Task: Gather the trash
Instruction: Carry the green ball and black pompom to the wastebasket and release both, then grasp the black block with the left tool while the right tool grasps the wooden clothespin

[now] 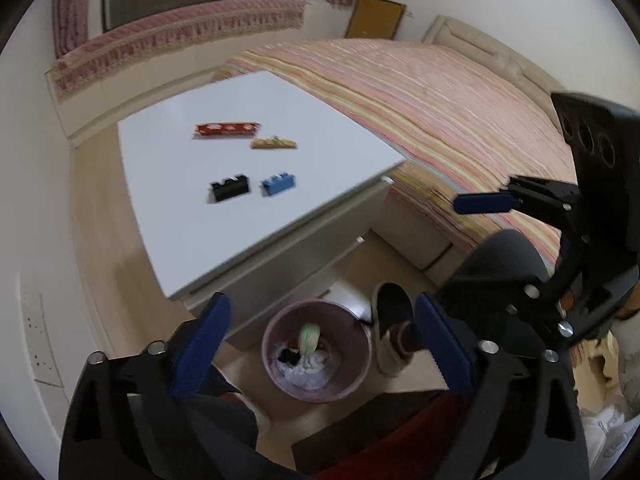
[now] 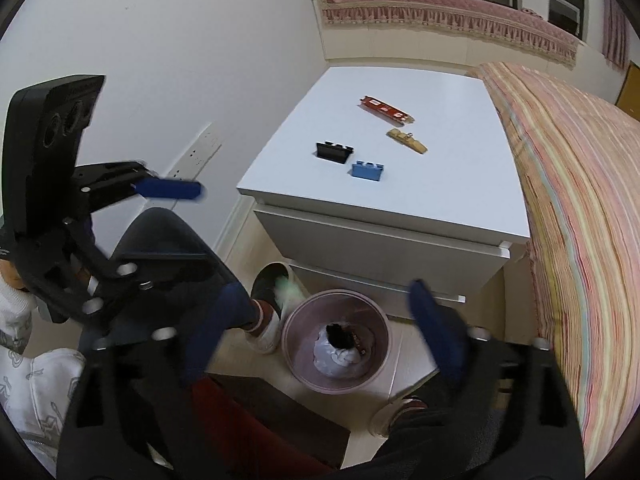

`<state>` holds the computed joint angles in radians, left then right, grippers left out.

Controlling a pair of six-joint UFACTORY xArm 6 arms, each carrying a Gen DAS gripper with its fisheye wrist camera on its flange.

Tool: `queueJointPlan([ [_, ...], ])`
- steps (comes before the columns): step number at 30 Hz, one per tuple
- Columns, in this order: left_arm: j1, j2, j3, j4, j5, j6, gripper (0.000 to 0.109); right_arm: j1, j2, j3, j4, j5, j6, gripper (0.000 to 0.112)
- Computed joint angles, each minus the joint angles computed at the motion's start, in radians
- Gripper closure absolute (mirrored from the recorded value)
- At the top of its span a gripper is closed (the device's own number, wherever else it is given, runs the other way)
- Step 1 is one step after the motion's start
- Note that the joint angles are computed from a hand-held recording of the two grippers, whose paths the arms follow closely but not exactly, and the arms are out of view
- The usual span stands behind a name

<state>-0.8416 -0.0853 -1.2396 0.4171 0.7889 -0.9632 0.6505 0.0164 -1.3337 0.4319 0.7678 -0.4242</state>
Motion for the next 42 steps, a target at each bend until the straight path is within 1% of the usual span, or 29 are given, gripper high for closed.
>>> queueJointPlan([
  [3,0.002,0.001,-0.007,0.017,0.027,-0.019,0.013,-0.001,0.006,-0.004,-0.023,0.001,0.017,0.017],
  [11,0.003,0.002,-0.013,0.044,0.069,-0.037,0.013,-0.009,0.012,-0.009,-0.029,0.000,0.036,0.015],
  [20,0.011,0.002,-0.020,0.028,0.074,-0.018,0.013,-0.009,0.036,-0.039,-0.037,0.015,0.037,0.014],
  [25,0.029,0.002,-0.020,0.011,0.069,-0.002,0.013,-0.016,0.066,-0.078,-0.043,0.023,0.040,0.014],
  [34,0.084,0.045,-0.074,-0.008,0.070,0.013,0.013,-0.035,0.186,-0.241,-0.057,0.052,0.034,0.014],
  [42,0.148,0.134,-0.169,-0.021,0.089,0.001,0.013,-0.059,0.371,-0.498,-0.068,0.114,0.021,0.014],
])
